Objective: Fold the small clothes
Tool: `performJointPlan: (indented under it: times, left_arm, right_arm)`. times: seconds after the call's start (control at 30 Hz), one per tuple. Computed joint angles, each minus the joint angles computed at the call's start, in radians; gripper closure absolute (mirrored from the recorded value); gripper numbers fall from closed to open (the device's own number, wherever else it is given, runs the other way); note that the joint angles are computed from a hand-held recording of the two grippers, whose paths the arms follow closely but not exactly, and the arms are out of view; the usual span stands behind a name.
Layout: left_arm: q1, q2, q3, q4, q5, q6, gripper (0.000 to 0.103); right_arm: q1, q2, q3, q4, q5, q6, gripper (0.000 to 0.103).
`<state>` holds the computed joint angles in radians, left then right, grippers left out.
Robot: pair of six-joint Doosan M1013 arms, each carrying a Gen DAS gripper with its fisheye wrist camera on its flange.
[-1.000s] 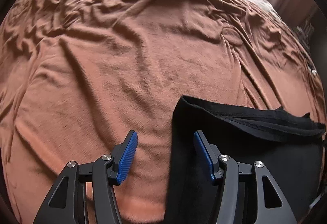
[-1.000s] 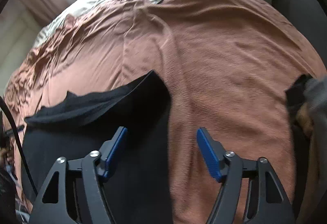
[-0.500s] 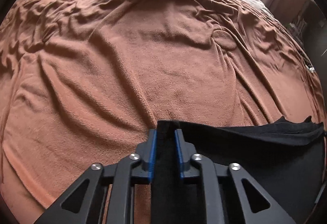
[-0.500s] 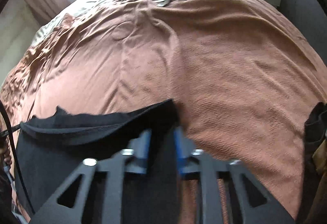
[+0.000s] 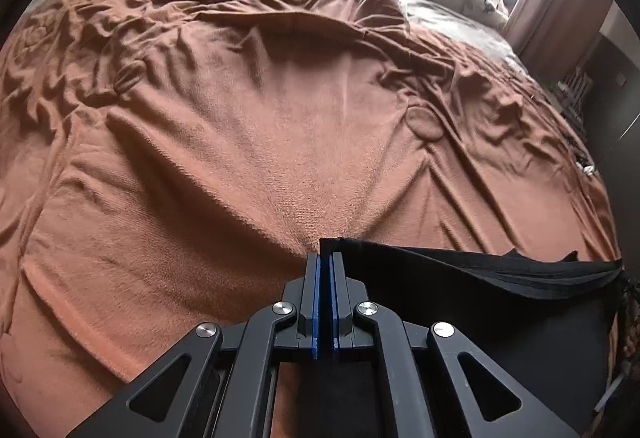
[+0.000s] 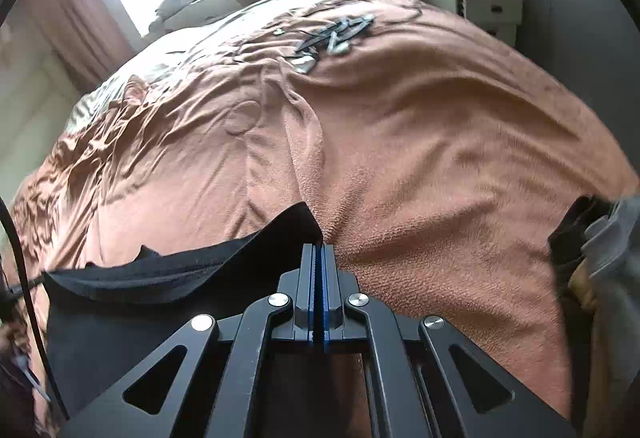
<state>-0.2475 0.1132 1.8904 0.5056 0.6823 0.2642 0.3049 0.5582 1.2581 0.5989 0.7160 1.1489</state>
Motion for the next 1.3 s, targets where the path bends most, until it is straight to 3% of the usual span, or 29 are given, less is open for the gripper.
performJointPlan:
  times: [0.43, 0.57, 0.8, 0.9, 1.3]
  left_arm:
    - [-0.019, -0.005, -0.024, 0.125, 0.046, -0.097, 0.1]
    - [-0.007, 0.022, -0.04, 0.106, 0.055, -0.057, 0.1]
    - [0.024, 0.091, -0.047, -0.017, 0.074, 0.033, 0.1]
    - [0.02, 0.097, -0.047, -0.008, 0.083, 0.02, 0.1]
    - [0.009, 0.091, -0.065, -0.003, 0.169, 0.004, 0.099]
  right_arm:
    - [0.003, -0.006, 0.013, 0.009, -0.053, 0.042, 0.103]
    - [0.013, 0.012, -0.003, -0.039, -0.065, 0.085, 0.103]
    - [0.034, 0.088, -0.1, -0.175, 0.054, 0.22, 0.103]
    - [0.03, 0.097, -0.12, -0.156, 0.083, 0.208, 0.103]
    - [0.011, 0.024, -0.04, -0.065, 0.061, 0.065, 0.103]
